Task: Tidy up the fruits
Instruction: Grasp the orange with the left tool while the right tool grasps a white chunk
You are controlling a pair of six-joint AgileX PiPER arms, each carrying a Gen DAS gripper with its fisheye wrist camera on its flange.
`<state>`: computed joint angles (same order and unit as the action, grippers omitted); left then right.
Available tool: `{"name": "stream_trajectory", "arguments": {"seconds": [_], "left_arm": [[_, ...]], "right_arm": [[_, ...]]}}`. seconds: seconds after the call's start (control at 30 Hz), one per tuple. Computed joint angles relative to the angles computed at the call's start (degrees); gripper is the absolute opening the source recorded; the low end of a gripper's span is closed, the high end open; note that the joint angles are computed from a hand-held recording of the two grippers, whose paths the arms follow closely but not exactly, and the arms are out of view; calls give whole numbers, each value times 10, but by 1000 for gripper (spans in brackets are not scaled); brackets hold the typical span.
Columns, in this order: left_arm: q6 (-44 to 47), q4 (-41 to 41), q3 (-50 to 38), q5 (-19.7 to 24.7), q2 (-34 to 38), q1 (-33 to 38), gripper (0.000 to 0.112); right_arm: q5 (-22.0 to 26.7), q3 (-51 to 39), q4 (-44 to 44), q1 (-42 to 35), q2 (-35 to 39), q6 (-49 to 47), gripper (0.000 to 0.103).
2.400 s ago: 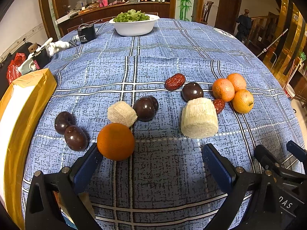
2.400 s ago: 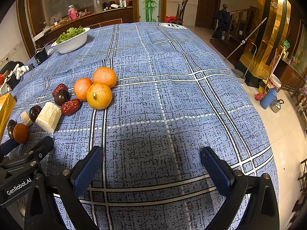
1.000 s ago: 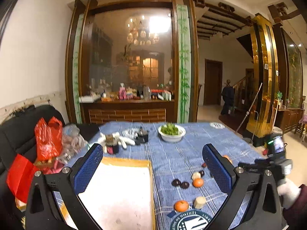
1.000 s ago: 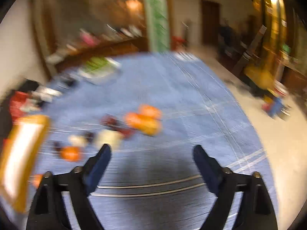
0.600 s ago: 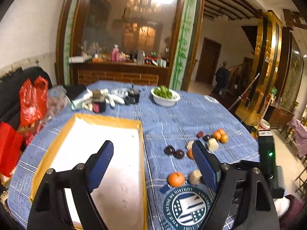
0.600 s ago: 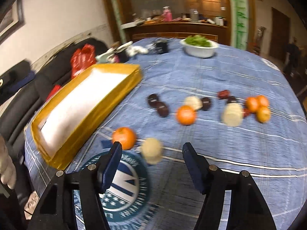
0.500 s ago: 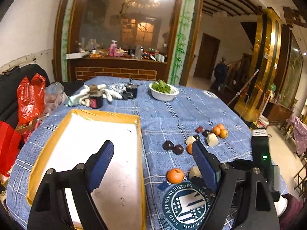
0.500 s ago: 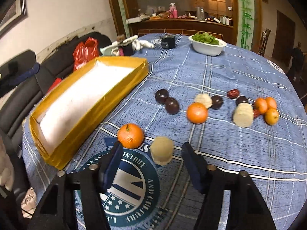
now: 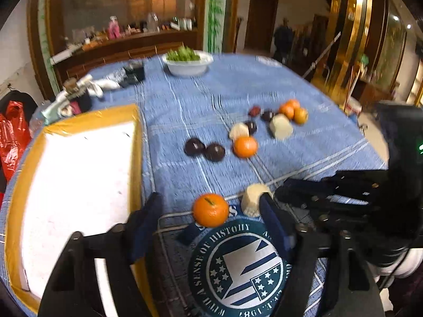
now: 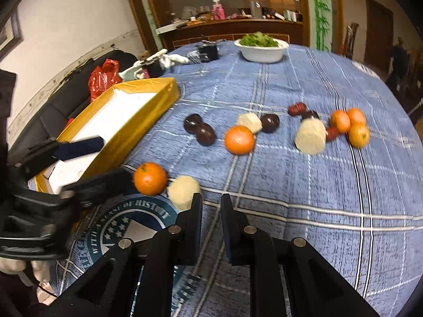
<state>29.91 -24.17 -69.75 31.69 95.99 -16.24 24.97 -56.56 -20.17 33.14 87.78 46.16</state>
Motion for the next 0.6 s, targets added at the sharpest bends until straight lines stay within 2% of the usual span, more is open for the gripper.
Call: {"name": "stream_trajectory", "arguments": {"seconds": [0.1, 0.13, 0.17, 0.2, 0.23, 0.27, 0.4, 0.5, 0.6], "left_arm": [[-35, 35, -22, 15, 31, -8, 59], [-41, 39, -30, 18, 43, -7, 59], [-51, 46, -40, 20, 55, -6, 57], [-57, 51, -47, 23, 66, -5, 54], [-54, 48, -54, 30, 74, -3, 45], [-31, 22, -58, 38, 79, 3, 37], [-20, 8, -43, 21, 67, 0, 34], [-6, -29, -36, 31, 54, 16, 34], [23, -72, -24, 38, 33, 38, 34]], "right_arm": [[-35, 24, 79, -24, -17, -65, 17], [-43, 28, 102, -28, -23, -87, 23], [-44, 30, 102, -28, -27, -88, 36], [-45, 32, 83, -23, -30, -70, 42], [-49, 33, 74, -20, -33, -66, 52], [-52, 33, 73, -19, -33, -67, 55], [-57, 16, 103, -15, -16, -107, 55], [-42, -11, 87, -6, 10, -102, 55], [-40, -27, 110, -5, 28, -128, 55]]}}
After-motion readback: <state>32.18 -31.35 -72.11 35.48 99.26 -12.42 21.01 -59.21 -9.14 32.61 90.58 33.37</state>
